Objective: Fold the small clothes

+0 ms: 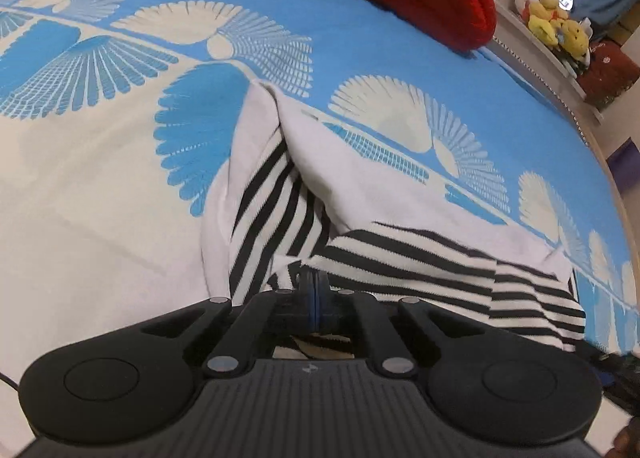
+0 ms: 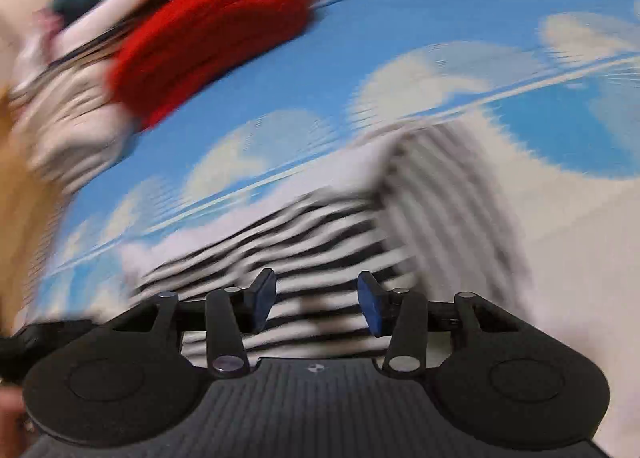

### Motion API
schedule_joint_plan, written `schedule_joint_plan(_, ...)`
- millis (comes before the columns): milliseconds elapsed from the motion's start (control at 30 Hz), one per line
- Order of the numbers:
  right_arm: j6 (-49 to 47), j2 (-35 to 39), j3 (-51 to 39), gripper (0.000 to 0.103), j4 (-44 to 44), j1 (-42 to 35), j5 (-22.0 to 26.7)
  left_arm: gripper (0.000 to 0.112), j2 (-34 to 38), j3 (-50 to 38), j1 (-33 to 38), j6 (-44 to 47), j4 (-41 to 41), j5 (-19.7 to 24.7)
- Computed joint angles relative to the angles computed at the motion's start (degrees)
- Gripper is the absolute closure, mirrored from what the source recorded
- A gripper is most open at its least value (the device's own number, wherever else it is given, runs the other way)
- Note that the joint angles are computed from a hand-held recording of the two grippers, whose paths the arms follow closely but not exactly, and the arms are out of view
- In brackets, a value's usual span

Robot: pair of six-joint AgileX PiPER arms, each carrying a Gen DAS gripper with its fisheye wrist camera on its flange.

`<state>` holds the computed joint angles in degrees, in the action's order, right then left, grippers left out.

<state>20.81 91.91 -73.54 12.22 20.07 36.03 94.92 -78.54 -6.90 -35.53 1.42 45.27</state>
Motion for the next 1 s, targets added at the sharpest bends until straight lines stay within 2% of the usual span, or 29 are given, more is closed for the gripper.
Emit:
schedule_joint_plan(67,6.2,2.0,-1.3,0.055,-5.7,-0.9,2.7,0.110,-1.0,-1.4,-1.4,-0.2,1.8,0.4)
schedule_joint_plan(133,8.1,3.5,-2.4,0.055,-6.7,-2.3,5.9,0.109,-2.8,-1.1,-1.4,3.5,-0.8,-1.3)
schedule_joint_plan(200,7.1,2.7,-1.3,0.055,-3.4,-3.5,5.7,0.108,-3.8,-0.6,-0.4,11.2,-7.0,-2.7)
schedule_joint_plan(233,5.6,2.2,-0.8,0.055,-1.3,-3.9,4.9,0.107,-4.1,-0.3,-0.2,13.3,-8.4,-1.9)
schedule_joint_plan(267,3.9,1.8,-0.6,0.055,0.5,-3.5,3.5,0.107,-3.6,-0.7,0.0,14.7,-9.1,-0.1)
schedule_joint_plan(333,1.0,0.9,-0.3,0.054,1.5,-2.4,3.2,0.105,-0.9,-3.1,0.1,15.6,-8.5,7.2)
schedule_joint_plan(367,1.0,1.7,-1.3,0.053,0.6,-1.8,5.0,0.105,0.5,-4.0,-0.1,14.5,-6.4,11.2)
schedule_joint_plan(400,3.1,2.9,-2.6,0.053,-2.0,-1.4,8.1,0.105,1.4,-4.4,-0.5,12.8,-4.1,13.1)
schedule_joint_plan(467,9.1,3.7,-2.6,0.053,-5.8,-1.1,12.4,0.105,-1.0,-2.2,0.6,12.8,-3.8,12.2)
schedule_joint_plan(567,11.2,0.1,-0.4,0.053,-5.9,-1.9,11.5,0.105,-8.5,1.2,0.8,12.4,-2.0,7.3)
schedule_joint_plan(633,10.8,-3.4,0.5,0.053,-7.5,-1.2,9.3,0.105,-14.5,4.0,-0.6,8.8,3.3,3.9)
schedule_joint_plan(667,11.0,-5.7,0.8,0.053,-9.0,-0.7,8.6,0.105,-17.0,4.5,-1.8,6.9,6.0,4.0)
schedule_joint_plan(767,14.2,-13.6,2.8,0.053,-13.0,0.1,7.5,0.105,-24.6,4.4,-3.0,5.8,6.9,9.3)
schedule_joint_plan(867,16.2,-22.0,4.0,0.053,-13.6,0.0,10.1,0.104,-31.3,2.1,-5.9,7.9,6.8,16.2)
schedule_joint_plan(933,15.0,-27.6,4.8,0.053,-11.1,-1.2,11.6,0.102,-36.6,2.8,-11.9,5.4,11.5,20.2)
schedule_joint_plan(1000,9.3,-34.0,6.5,0.052,-6.5,-4.4,13.6,0.097,-42.0,5.0,-19.3,0.6,15.9,23.9)
